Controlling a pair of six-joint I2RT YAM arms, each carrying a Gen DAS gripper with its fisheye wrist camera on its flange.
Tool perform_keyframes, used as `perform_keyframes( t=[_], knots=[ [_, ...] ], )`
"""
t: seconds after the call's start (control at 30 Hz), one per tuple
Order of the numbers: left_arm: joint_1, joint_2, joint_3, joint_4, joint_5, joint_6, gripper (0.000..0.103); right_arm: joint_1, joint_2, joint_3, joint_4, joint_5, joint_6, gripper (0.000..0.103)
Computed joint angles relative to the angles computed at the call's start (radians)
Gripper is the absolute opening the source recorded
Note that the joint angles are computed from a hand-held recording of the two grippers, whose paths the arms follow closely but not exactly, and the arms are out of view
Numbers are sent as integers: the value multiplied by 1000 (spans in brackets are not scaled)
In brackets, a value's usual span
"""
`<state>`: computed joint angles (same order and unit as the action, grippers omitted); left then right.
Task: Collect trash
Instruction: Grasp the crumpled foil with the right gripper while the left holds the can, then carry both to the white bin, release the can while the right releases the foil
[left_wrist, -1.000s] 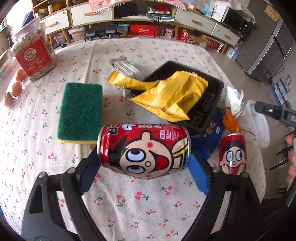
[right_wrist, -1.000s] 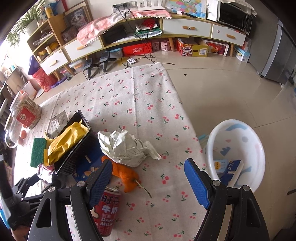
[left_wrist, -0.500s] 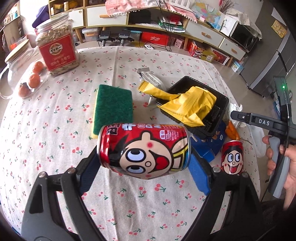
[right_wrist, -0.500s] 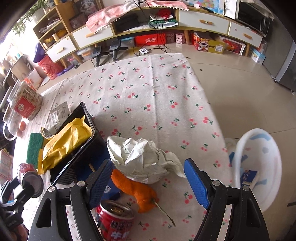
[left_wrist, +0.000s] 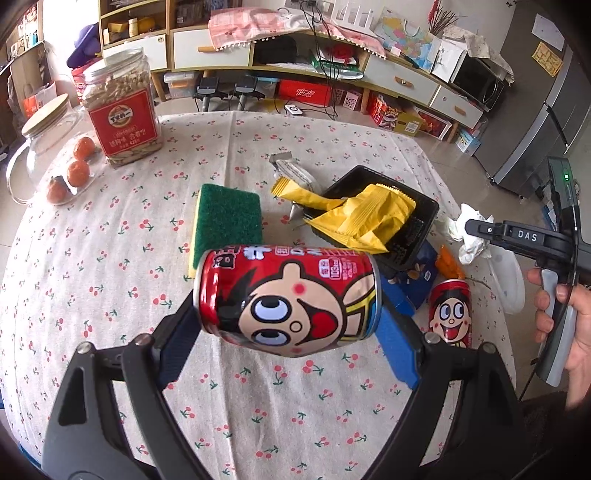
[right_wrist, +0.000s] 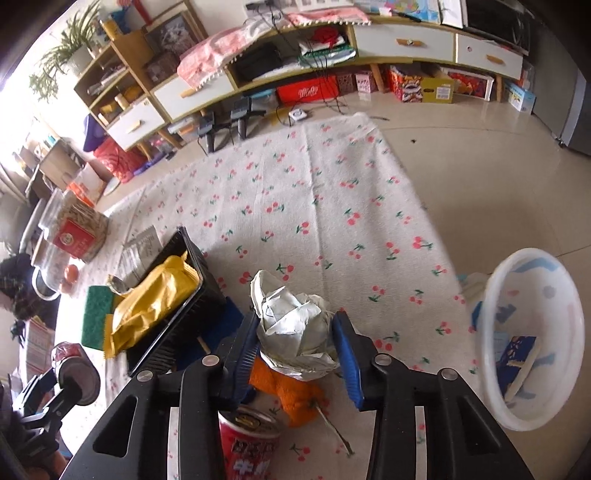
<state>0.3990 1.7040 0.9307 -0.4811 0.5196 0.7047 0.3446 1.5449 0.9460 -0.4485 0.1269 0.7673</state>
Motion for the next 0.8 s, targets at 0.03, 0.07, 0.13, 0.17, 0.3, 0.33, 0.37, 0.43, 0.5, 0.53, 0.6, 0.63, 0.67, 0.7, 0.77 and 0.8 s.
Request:
perform_keyframes(
  t=[0.03,0.07,0.13,0.17,0.3,0.33,0.37,0.43,0.5,0.53,0.6,0.63,0.67,0.7,0.77,0.8],
  knots=[
    [1,-5,-2,0,5,3,88,2,-30,-15,-8,9,5,42],
    [0,-17,-11,0,10,4,88,1,-54,-27,-13,13,7,42],
    [-10,-39,-29,7,16,3,88,1,-115,-59,-26,26,12,42],
    [-15,-49,-38,8,18,3,88,-1,-146,-78,-33,30,13,42],
    [-51,-100,-83,14,24,4,88,-11,-256,-133,-80,45,20,42],
    [-63,-115,-97,17,24,1,88,-14,-286,-147,-97,52,20,42],
    [-79,-130,-109,19,23,-2,88,-16,-318,-163,-114,60,22,42],
    [-108,-162,-134,25,22,-9,88,-32,-377,-193,-138,63,21,42],
    [-142,-193,-158,34,21,-22,88,-57,-452,-227,-169,65,21,42],
    [-162,-212,-172,37,19,-30,88,-70,-490,-243,-188,68,21,42],
    [-205,-237,-193,45,13,-49,88,-100,-562,-273,-225,71,13,42],
    [-230,-252,-205,51,7,-63,88,-120,-604,-287,-248,72,7,42],
    [-257,-265,-217,58,1,-77,88,-136,-636,-297,-266,70,0,42],
    [-279,-281,-229,61,-4,-90,88,-161,-673,-309,-288,65,-13,42],
    [-331,-302,-246,71,-16,-122,88,-209,-739,-331,-328,55,-40,42],
    [-360,-311,-255,78,-24,-140,88,-238,-777,-343,-352,46,-55,42]
  ],
)
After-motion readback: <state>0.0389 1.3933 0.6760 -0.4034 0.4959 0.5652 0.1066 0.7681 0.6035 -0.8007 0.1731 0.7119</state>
